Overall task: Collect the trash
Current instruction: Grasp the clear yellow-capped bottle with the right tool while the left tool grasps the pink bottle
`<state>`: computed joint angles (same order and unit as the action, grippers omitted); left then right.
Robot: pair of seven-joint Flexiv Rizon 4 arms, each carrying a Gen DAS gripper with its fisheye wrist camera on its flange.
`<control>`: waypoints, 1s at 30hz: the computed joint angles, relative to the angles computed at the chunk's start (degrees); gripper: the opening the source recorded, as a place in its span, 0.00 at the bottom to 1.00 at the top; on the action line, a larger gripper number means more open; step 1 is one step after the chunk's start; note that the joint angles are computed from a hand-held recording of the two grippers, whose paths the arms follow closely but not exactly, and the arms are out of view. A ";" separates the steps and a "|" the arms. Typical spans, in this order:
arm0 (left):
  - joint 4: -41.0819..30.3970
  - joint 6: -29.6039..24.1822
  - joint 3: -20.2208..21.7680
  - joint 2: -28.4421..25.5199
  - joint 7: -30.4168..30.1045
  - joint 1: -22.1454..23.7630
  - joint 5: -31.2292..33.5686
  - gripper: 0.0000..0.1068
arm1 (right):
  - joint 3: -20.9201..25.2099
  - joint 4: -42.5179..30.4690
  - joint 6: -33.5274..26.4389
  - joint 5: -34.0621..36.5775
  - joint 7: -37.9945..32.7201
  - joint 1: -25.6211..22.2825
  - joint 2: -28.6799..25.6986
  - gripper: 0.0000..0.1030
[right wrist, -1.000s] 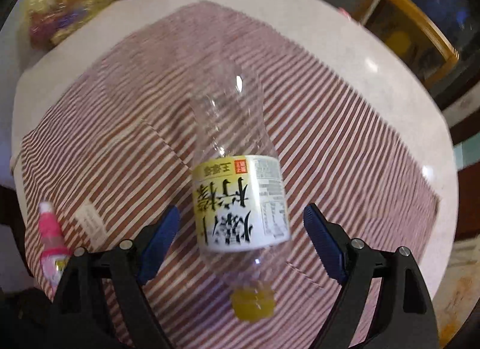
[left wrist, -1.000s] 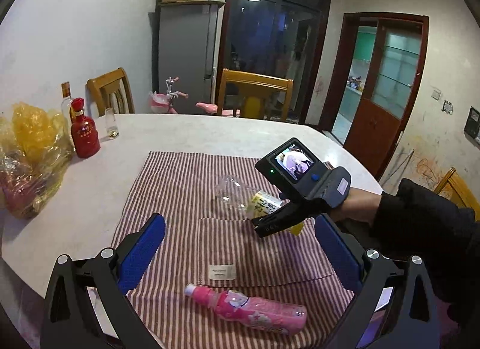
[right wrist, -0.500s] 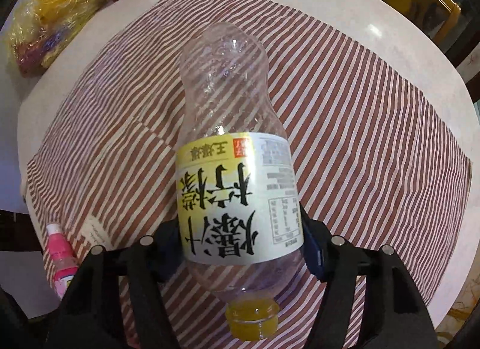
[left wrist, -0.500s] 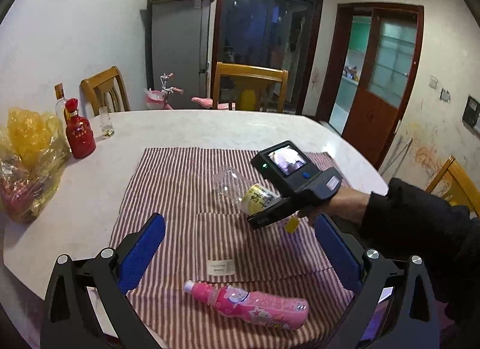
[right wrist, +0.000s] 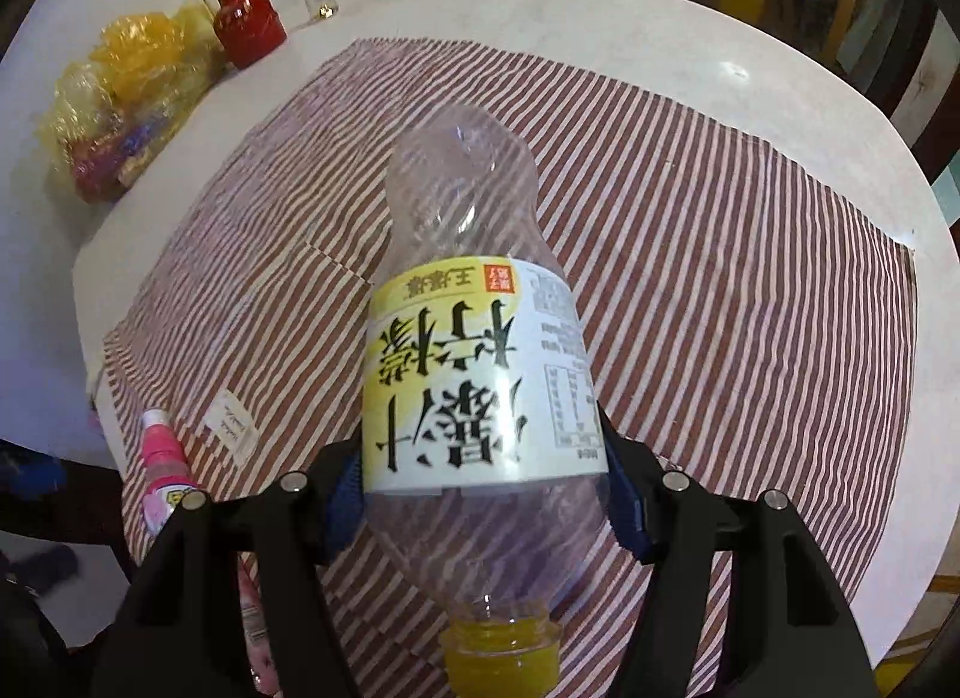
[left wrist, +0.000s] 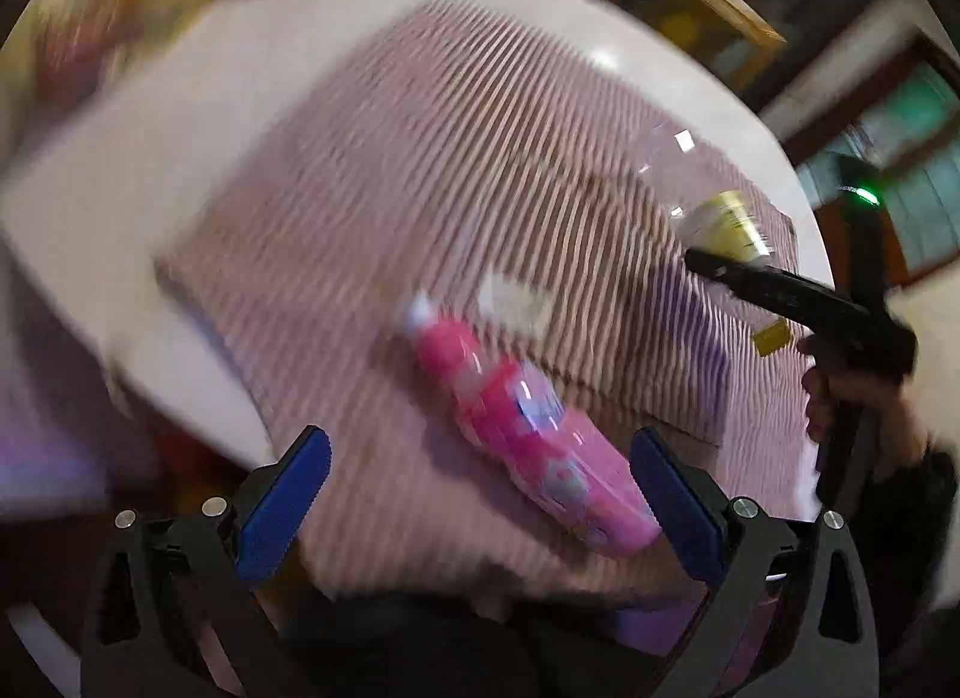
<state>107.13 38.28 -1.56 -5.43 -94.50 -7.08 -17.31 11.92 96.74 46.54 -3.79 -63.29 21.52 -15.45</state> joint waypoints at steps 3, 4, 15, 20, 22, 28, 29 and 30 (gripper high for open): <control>-1.75 -5.14 -0.16 -1.50 -10.53 -0.48 0.54 0.91 | 0.69 1.79 3.45 3.69 -2.38 -1.85 1.76 0.63; -1.79 -5.07 -0.27 -1.50 -12.79 -0.92 1.36 0.91 | 0.68 1.63 4.29 4.55 -3.16 -2.20 1.52 0.63; -4.80 -11.14 -0.76 -5.09 -33.47 -3.40 5.21 0.91 | 1.33 2.37 10.78 11.49 -7.79 -4.17 2.84 0.63; -6.90 -10.23 -1.09 -7.59 -37.44 -4.22 6.87 0.91 | 2.05 2.33 12.11 14.54 -10.72 -4.83 3.07 0.63; -8.49 -10.54 -1.07 -8.68 -39.01 -4.74 8.51 0.91 | 2.28 2.10 12.40 15.88 -11.87 -5.04 2.99 0.63; -11.94 -10.96 -0.56 -11.88 -42.19 -5.26 10.71 0.91 | 2.57 1.42 12.79 18.05 -13.80 -5.23 2.43 0.63; -12.26 -10.57 -0.39 -12.29 -42.56 -5.18 10.79 0.91 | 2.62 1.46 12.78 18.38 -14.18 -5.32 2.46 0.63; -12.16 -9.82 -0.25 -12.50 -42.81 -5.15 10.84 0.90 | 2.73 1.31 12.71 18.81 -14.65 -5.39 2.38 0.63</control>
